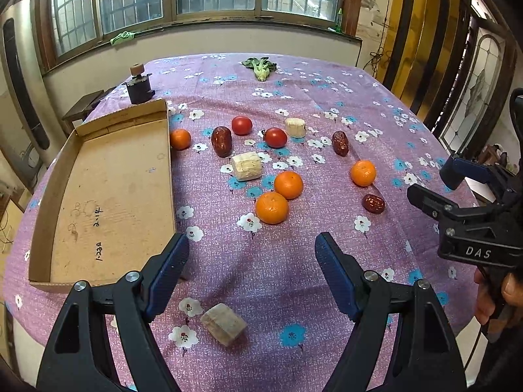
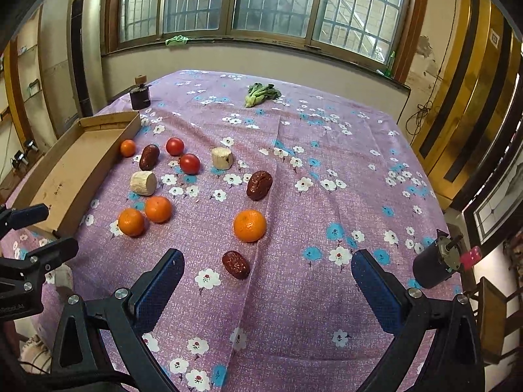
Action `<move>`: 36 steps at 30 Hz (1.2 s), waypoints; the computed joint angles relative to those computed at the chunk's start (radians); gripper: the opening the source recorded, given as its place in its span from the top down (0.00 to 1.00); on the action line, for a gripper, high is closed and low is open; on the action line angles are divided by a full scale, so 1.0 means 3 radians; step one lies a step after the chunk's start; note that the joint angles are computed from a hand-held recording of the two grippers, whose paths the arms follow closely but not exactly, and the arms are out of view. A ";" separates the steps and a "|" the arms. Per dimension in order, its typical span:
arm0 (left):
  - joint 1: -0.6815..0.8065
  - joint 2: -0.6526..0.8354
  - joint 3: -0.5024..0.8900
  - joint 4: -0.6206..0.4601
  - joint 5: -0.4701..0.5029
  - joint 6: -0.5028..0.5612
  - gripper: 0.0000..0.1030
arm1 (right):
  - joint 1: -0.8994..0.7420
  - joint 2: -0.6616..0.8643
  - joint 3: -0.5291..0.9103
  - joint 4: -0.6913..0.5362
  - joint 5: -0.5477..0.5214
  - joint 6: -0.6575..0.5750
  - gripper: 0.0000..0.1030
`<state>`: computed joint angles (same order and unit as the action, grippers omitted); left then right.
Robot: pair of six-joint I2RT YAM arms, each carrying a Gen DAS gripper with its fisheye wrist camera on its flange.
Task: Organize fruits
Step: 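Grasp a mandarin orange with the left tool while the right tool grasps a red date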
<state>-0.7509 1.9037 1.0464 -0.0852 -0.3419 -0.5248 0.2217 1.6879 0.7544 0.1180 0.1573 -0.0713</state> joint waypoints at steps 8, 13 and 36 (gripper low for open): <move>0.0000 0.0042 0.0056 -0.0071 -0.0103 0.0011 0.23 | -0.0024 0.0023 0.0029 -0.0022 -0.0068 -0.0049 0.00; 0.0014 0.0077 0.0094 -0.0094 -0.0089 0.0022 0.23 | -0.0032 0.0026 0.0038 -0.0027 -0.0097 -0.0072 0.00; 0.0225 0.0954 0.1026 -0.0214 0.0211 0.0426 0.26 | -0.0291 0.0858 0.0549 -0.0234 -0.1203 -0.0405 0.58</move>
